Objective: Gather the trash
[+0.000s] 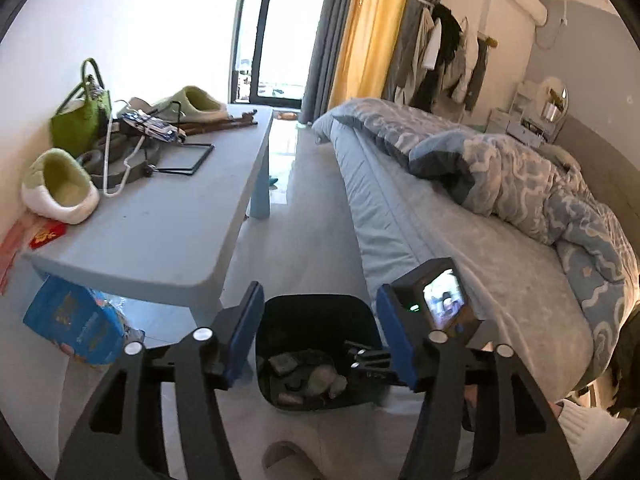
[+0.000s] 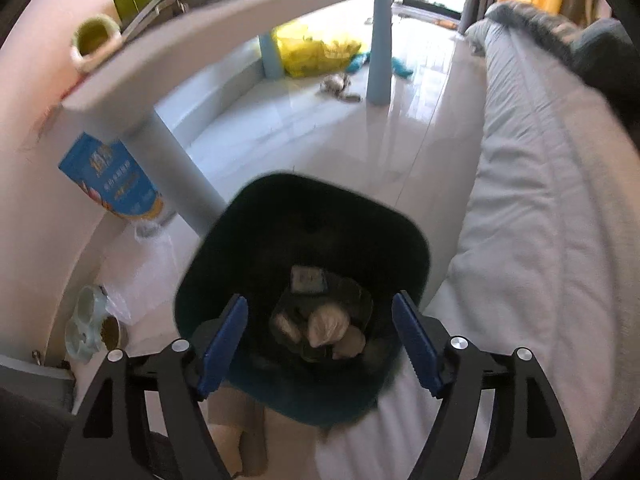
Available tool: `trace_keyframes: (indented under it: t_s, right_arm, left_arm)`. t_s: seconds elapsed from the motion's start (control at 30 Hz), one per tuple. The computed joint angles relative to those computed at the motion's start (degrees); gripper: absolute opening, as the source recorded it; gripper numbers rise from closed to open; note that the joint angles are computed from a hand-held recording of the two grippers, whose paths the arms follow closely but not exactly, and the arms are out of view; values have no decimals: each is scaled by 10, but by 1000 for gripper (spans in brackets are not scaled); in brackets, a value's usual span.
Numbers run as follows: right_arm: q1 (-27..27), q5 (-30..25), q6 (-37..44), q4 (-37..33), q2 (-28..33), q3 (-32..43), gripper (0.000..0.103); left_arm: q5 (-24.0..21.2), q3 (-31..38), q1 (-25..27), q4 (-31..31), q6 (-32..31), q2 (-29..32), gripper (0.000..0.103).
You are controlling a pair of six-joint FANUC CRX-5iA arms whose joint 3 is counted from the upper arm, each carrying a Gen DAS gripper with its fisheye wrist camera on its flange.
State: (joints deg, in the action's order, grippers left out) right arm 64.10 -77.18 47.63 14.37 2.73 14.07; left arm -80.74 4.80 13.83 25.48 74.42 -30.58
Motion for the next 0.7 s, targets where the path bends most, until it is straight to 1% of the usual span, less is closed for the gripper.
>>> trace_keyframes:
  t_s: [0.07, 0.23, 0.3, 0.33, 0.4, 0.43, 0.47, 0.5, 0.57, 0.6, 0.63, 0.67, 0.7]
  right_arm:
    - [14, 4, -27, 23, -21, -12, 76]
    - [72, -6, -108, 122, -83, -47, 78]
    - [102, -18, -150, 178, -113, -67, 79]
    - [115, -28, -169, 202, -125, -75, 81]
    - [151, -56, -214, 259, -155, -91, 85]
    - [167, -71, -233, 283, -165, -96, 90]
    - [193, -98, -260, 317, -180, -104, 93]
    - [207, -116, -272, 336, -192, -109, 94]
    - [257, -178, -311, 387, -213, -122, 97]
    - [281, -209, -328, 407, -221, -128, 98]
    - [305, -240, -343, 425, -228, -133, 98]
    - [340, -285, -364, 450, -237, -140, 100]
    - [361, -312, -377, 465, -243, -145, 100]
  left_arm:
    - [-1, -1, 9, 8, -7, -13, 66]
    - [2, 9, 15, 14, -12, -38, 80]
    - [6, 16, 2, 4, -3, -42, 86]
    - [7, 19, -5, -4, 3, -43, 88]
    - [19, 29, -46, -46, 36, -47, 94]
    - [29, 30, -68, -65, 44, -50, 94]
    - [32, 31, -80, -76, 47, -52, 94]
    - [39, 34, -106, -99, 57, -52, 96]
    - [55, 50, -172, -165, 108, -44, 98]
    - [55, 64, -206, -194, 134, -32, 98]
    - [55, 72, -225, -207, 148, -25, 98]
    - [58, 74, -230, -206, 154, -22, 98]
    - [67, 71, -232, -196, 154, -23, 99]
